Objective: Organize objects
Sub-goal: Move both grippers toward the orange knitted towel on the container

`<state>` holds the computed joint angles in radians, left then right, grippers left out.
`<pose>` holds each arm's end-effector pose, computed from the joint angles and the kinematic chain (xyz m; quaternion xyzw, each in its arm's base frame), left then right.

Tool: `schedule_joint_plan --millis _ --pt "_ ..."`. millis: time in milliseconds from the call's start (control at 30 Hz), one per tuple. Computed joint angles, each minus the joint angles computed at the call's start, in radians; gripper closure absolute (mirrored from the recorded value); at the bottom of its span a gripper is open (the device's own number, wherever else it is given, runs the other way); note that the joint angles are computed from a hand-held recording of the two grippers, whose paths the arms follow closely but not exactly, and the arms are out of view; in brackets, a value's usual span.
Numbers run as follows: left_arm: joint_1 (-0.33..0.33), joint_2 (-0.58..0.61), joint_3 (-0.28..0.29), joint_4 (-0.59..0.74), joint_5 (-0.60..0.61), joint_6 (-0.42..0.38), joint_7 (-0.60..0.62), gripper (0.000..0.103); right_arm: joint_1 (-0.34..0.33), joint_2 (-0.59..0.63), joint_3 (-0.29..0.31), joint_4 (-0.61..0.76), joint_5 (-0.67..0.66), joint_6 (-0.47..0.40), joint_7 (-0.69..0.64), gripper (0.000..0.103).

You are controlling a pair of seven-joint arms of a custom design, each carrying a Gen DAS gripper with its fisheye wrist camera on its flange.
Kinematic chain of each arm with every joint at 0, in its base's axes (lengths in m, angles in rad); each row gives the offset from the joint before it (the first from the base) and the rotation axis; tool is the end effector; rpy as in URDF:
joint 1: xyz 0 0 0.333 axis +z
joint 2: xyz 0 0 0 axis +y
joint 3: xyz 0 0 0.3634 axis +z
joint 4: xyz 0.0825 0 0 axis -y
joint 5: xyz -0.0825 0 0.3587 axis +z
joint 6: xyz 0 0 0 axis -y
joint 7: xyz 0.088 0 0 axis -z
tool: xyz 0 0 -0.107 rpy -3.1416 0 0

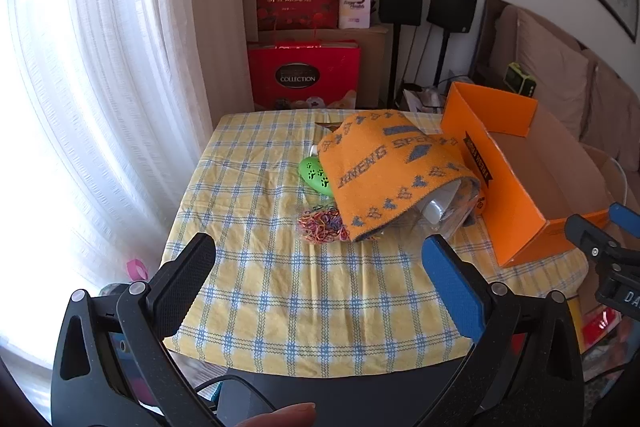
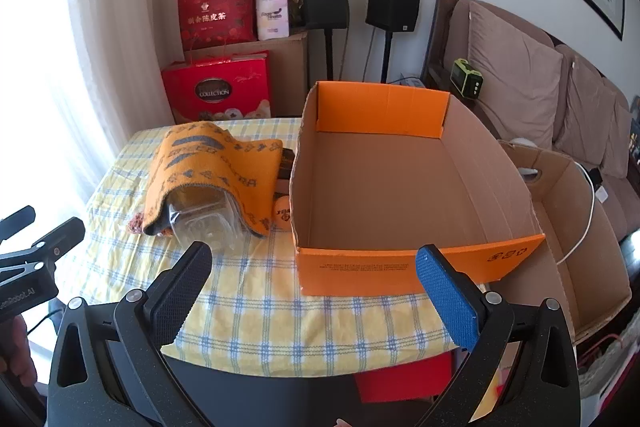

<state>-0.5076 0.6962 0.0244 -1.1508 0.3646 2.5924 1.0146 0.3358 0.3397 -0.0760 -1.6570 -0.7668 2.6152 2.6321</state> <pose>0.7024 -0.3847 0.5203 -0.5915 0.7067 -0.3056 0.2392 0.6613 0.2001 0.5334 -0.5674 0.7188 -0.3208 0.2420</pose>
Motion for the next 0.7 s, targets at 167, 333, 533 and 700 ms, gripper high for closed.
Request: schedule_joint_plan --millis 167,333,533,700 --pt "0.001 0.010 -0.003 0.018 -0.004 -0.008 0.012 0.000 -0.003 0.005 0.002 0.007 0.010 0.002 -0.016 0.000" --pt "0.023 0.021 -0.028 0.032 -0.033 0.014 0.048 0.000 -0.008 0.018 0.007 0.027 0.030 0.000 -0.055 0.000" --pt "0.079 0.038 -0.070 0.042 -0.157 0.087 0.116 0.000 -0.070 0.030 0.039 0.038 0.153 0.123 -0.183 0.000" --pt "0.128 0.074 -0.121 0.095 -0.255 0.085 0.188 0.001 -0.083 0.069 0.041 0.117 0.234 0.111 -0.294 0.004"
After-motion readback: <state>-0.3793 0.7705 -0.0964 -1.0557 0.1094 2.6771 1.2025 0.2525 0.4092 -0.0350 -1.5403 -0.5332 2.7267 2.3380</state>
